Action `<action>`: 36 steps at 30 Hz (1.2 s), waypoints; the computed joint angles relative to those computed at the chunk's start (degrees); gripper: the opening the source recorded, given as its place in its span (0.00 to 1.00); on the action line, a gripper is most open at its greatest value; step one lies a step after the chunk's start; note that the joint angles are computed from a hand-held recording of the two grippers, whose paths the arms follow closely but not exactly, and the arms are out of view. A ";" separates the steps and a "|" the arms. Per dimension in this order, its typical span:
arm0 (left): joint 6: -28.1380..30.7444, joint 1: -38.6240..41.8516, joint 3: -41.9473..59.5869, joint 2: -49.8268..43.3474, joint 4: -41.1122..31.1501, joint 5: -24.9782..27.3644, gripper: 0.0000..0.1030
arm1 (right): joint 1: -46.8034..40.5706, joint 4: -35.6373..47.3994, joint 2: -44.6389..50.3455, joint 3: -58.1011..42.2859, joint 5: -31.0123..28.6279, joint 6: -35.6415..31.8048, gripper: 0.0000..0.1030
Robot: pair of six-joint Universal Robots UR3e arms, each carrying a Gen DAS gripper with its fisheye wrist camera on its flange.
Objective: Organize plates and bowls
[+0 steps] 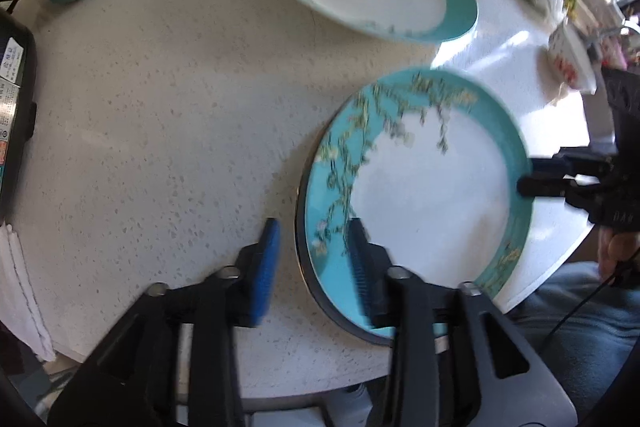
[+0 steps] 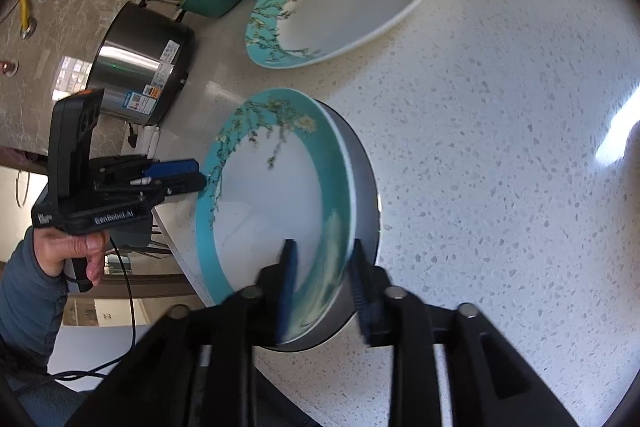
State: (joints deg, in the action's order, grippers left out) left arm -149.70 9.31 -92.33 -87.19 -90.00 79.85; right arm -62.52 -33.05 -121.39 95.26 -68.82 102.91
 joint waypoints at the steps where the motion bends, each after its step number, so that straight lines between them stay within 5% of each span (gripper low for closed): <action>1: -0.45 0.51 0.10 0.25 0.73 -0.60 0.60 | 0.22 -0.04 -0.59 -0.30 0.09 -0.35 0.41; 9: -1.51 2.92 4.22 -2.87 1.43 -4.25 0.61 | 2.84 -2.69 -3.76 -0.75 0.32 -0.11 0.52; 15: -3.79 5.00 7.29 -4.74 3.37 -13.96 0.68 | -5.01 0.87 -0.83 -5.87 3.00 -3.31 0.59; 25: -13.25 1.63 28.41 -24.59 8.79 -16.12 0.72 | 1.02 -5.64 25.70 -23.42 20.43 15.45 0.66; 29: -14.40 -0.09 40.14 -35.62 7.35 -15.64 0.72 | 6.48 -17.11 27.80 -19.45 22.20 25.42 0.66; 36: -12.34 -2.53 49.54 -45.17 4.10 -14.81 0.72 | 11.70 -29.80 28.33 -10.08 22.76 31.96 0.66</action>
State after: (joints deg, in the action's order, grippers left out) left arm -162.04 6.78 -42.79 -132.36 -85.89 65.04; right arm -50.82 -62.85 -93.06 85.18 -46.05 134.87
